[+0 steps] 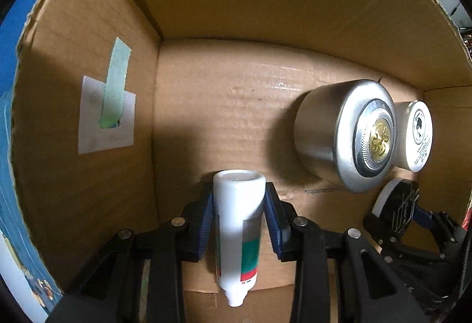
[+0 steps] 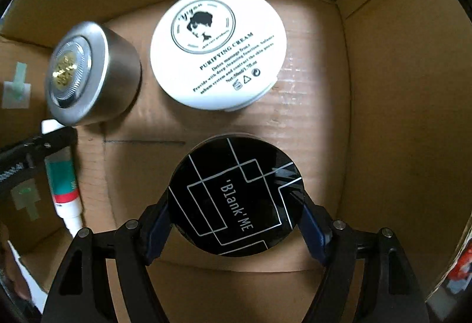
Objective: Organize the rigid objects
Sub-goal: 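Carry the spray bottle and black case over the box and lower them, then open both tools to release the spray bottle and black case, then withdraw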
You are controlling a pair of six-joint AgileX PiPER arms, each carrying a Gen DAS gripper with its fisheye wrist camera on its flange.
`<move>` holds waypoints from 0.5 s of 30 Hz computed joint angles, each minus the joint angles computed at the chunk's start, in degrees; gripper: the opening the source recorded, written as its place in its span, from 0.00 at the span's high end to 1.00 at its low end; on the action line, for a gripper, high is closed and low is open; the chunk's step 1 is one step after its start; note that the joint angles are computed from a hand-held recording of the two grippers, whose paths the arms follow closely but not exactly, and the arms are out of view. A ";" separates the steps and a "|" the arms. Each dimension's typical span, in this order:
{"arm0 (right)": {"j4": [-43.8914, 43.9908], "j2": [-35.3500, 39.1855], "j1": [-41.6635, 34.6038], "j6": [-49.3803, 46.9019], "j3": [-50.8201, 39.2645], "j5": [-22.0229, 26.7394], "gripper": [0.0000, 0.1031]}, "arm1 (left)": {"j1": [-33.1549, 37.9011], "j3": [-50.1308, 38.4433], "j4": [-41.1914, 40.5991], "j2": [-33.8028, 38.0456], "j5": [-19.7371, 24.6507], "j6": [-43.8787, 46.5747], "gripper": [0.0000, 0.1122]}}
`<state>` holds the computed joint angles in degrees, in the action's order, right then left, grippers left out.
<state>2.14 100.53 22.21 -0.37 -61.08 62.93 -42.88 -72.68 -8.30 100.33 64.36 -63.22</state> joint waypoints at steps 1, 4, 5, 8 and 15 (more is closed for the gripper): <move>-0.58 0.15 0.66 0.57 -0.12 0.09 0.24 | 0.43 0.38 -0.77 -0.41 0.11 0.19 0.71; -2.16 0.97 2.72 2.23 -0.35 0.42 0.23 | 0.11 0.57 -0.17 -2.12 0.96 -1.00 0.70; -2.21 1.01 2.88 2.72 -0.34 0.79 0.23 | -0.29 0.40 0.44 -2.59 1.33 -1.59 0.69; -0.13 0.02 1.39 2.71 -0.01 1.32 0.21 | -1.98 -0.94 2.61 -4.14 3.02 -3.97 0.66; 1.85 -6.33 1.02 0.80 2.52 3.05 0.08 | -8.39 -0.79 7.32 -10.34 4.20 -14.99 0.52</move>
